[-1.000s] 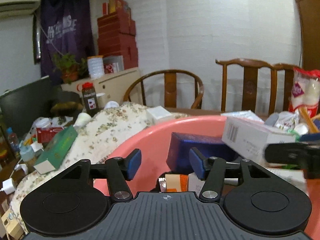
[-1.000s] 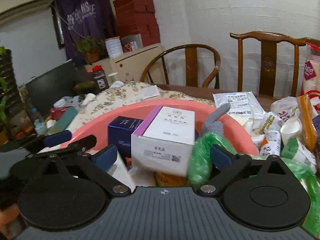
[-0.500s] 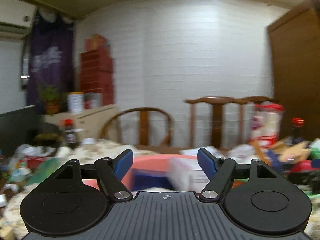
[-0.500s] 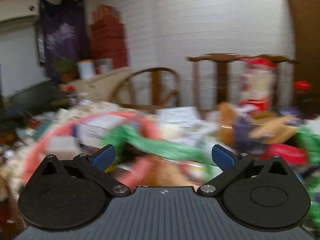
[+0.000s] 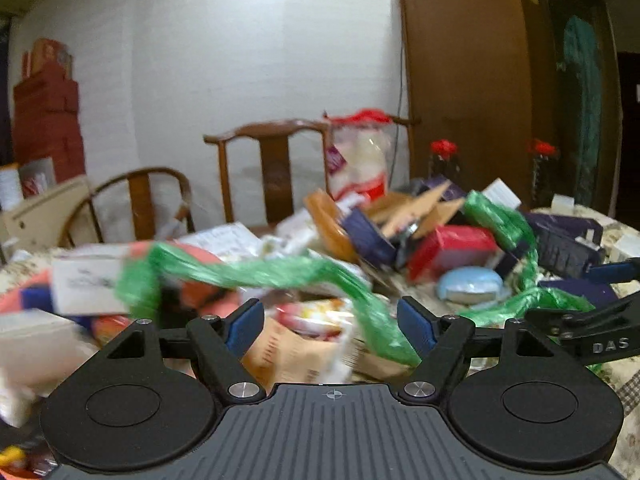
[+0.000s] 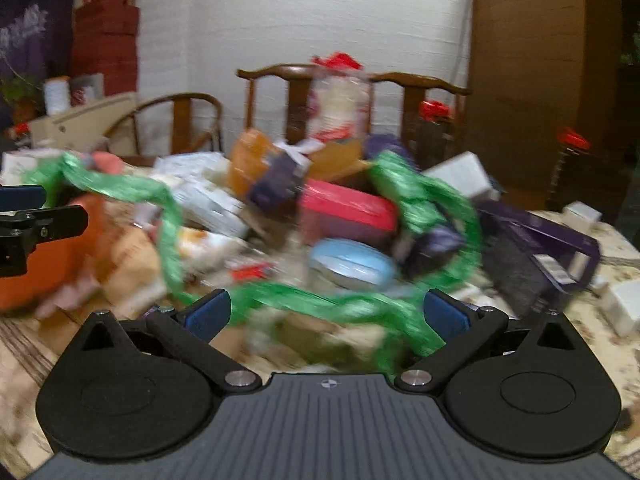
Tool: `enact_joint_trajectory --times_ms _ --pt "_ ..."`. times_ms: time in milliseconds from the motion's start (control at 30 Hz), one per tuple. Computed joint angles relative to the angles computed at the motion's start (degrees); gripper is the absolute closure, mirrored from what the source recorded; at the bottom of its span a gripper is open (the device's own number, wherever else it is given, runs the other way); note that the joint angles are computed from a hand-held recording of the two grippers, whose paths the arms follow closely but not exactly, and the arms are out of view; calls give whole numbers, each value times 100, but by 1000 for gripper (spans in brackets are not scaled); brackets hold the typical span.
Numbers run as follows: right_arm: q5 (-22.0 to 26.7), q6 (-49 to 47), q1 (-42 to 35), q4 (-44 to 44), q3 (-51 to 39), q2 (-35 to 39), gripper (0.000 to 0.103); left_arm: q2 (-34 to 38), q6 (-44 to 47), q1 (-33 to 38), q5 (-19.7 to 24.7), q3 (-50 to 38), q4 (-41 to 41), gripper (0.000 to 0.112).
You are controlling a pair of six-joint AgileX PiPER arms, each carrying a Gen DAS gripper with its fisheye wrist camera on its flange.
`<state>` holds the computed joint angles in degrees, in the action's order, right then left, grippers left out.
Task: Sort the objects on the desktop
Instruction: 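Grasp the green plastic bag with both grippers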
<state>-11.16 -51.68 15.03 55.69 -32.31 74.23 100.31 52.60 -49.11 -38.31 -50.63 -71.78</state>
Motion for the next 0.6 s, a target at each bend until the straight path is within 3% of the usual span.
enact_joint_trajectory --times_ms 167,267,600 --pt "53 1726 -675 -1992 304 115 1 617 115 33 289 -528 -276 28" --pt "-17 2295 -816 -2641 374 299 1 930 454 177 422 -908 -650 26" --pt "-569 2083 -701 -2538 411 902 4 1596 1173 485 868 -1658 -1387 23"
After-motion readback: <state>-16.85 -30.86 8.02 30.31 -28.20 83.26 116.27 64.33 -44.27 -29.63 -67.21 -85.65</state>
